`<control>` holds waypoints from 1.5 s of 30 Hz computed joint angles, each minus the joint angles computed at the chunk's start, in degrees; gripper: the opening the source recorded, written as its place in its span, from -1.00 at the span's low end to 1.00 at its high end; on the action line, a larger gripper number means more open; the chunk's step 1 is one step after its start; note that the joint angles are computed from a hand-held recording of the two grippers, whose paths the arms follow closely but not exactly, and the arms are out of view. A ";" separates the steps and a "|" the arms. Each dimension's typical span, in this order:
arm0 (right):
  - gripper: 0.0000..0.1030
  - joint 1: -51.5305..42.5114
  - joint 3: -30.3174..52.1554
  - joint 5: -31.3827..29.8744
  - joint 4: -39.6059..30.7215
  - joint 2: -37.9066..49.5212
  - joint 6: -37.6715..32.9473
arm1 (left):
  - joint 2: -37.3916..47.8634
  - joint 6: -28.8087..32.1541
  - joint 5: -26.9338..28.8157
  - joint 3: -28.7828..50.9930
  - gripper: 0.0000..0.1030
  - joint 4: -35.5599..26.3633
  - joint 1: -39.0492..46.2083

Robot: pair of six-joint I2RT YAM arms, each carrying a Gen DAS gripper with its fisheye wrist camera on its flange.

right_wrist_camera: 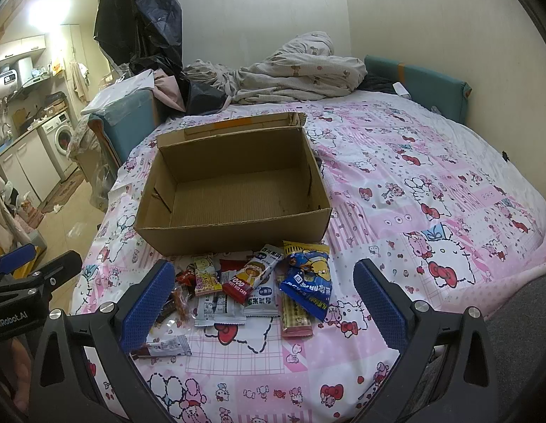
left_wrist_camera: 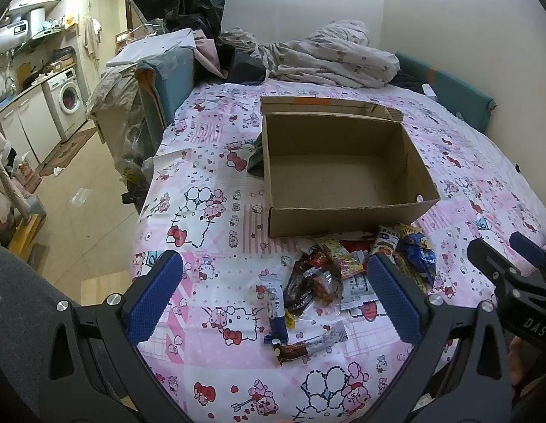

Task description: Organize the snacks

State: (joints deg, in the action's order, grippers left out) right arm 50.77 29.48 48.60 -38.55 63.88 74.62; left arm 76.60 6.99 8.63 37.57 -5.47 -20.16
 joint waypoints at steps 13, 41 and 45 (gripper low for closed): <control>1.00 -0.19 -0.22 -0.28 0.57 0.17 -0.22 | 0.37 0.67 0.71 -0.93 1.00 1.61 0.67; 1.00 -0.16 -0.32 -0.48 0.70 0.42 -0.13 | 1.03 0.42 1.19 -1.09 1.00 2.47 0.46; 1.00 -0.19 -0.30 -0.45 0.63 0.25 -0.28 | 0.50 0.23 1.26 -1.13 1.00 2.06 0.69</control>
